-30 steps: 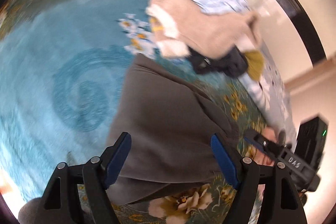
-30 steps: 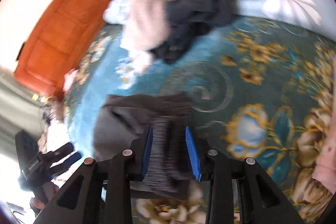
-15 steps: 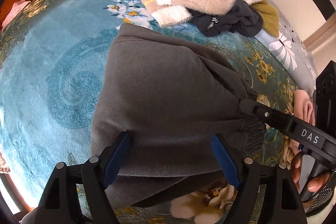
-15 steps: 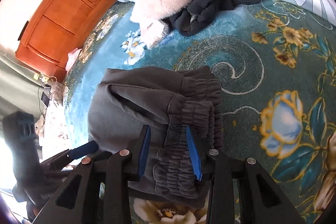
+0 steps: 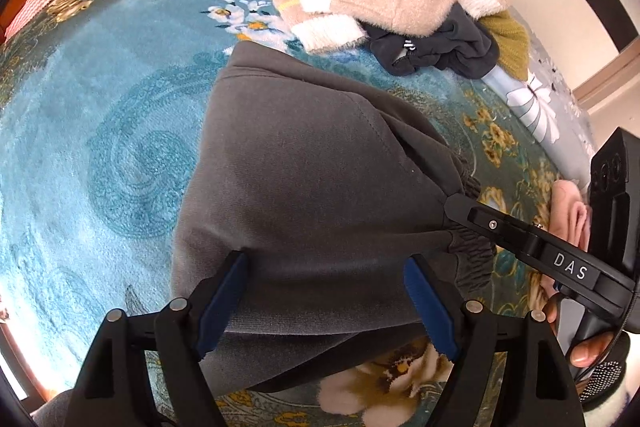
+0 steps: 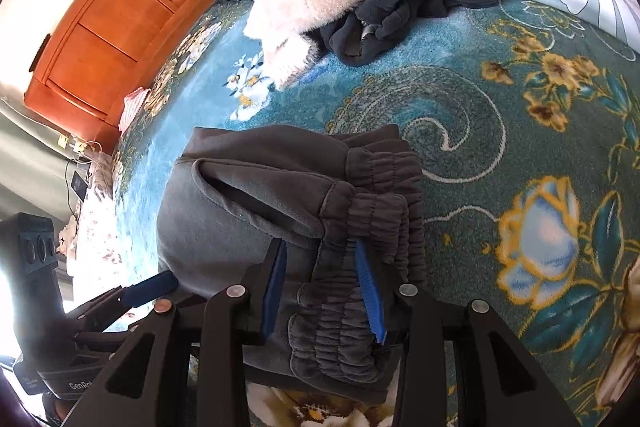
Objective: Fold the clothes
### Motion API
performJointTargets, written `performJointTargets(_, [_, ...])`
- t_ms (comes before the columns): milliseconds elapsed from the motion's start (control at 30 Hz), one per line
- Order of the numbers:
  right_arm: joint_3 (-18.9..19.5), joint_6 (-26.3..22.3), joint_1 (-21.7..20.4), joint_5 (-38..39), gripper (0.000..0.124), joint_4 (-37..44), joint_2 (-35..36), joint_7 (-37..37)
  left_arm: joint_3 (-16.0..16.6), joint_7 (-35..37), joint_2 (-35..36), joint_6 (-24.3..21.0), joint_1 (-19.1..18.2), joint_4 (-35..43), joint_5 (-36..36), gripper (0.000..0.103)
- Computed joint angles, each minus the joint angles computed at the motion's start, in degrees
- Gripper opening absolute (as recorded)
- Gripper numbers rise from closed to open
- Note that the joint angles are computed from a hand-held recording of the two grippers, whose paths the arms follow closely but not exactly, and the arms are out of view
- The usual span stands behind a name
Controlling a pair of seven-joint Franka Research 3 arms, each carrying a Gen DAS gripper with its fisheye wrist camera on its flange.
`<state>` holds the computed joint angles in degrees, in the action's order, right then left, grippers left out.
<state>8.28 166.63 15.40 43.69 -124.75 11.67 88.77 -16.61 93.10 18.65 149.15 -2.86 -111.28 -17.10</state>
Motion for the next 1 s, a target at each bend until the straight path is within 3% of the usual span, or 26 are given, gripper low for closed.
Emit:
performJointTargets(133, [0.29, 0.31, 0.07, 1.05, 0.039, -1.22, -1.97, -0.64, -2.68, 5.31, -2.49, 2.16, 3.97, -3.19, -11.29, 0.083])
performJointTargets(233, [2.64, 1.58, -1.27, 13.02, 0.046, -2.65, -4.19, -9.71, -2.87, 8.7, -4.15, 3.12, 5.54, -4.82, -20.15, 0.083])
performJointTargets(333, [1.96, 2.56, -0.41, 21.18, 0.052, -4.38, -6.38, -14.67, -1.67, 9.76, -5.17, 3.83, 5.79, -5.61, -25.87, 0.083])
performJointTargets(433, [0.27, 3.61, 0.84, 23.07, 0.054, -6.66, -8.24, -14.44, 0.42, 6.72, -4.16, 3.79, 4.91, -4.7, -25.58, 0.083])
performJointTargets(533, [-1.08, 2.49, 1.08, 26.84, 0.078, -7.92, -8.91, -16.4, 2.38, 0.15, -1.4, 1.42, 3.93, -1.91, -19.67, 0.083])
performJointTargets(700, [-2.28, -0.96, 0.89, 29.6, 0.08, -8.2, -8.12, -17.94, 1.39, -1.04, 3.5, -4.84, 6.23, 3.33, -17.2, 0.085])
performJointTargets(800, [-2.24, -3.81, 0.2, 37.17, 0.091, -6.35, -6.39, -23.44, 0.65, -0.34, 6.15, -7.28, 6.89, 6.26, -15.8, 0.091])
performJointTargets(1000, [-2.32, -8.29, -0.86, 47.69, 0.091, -2.22, -2.28, -30.43, -1.26, 1.47, 9.1, -9.61, 8.91, 9.14, -17.53, 0.095])
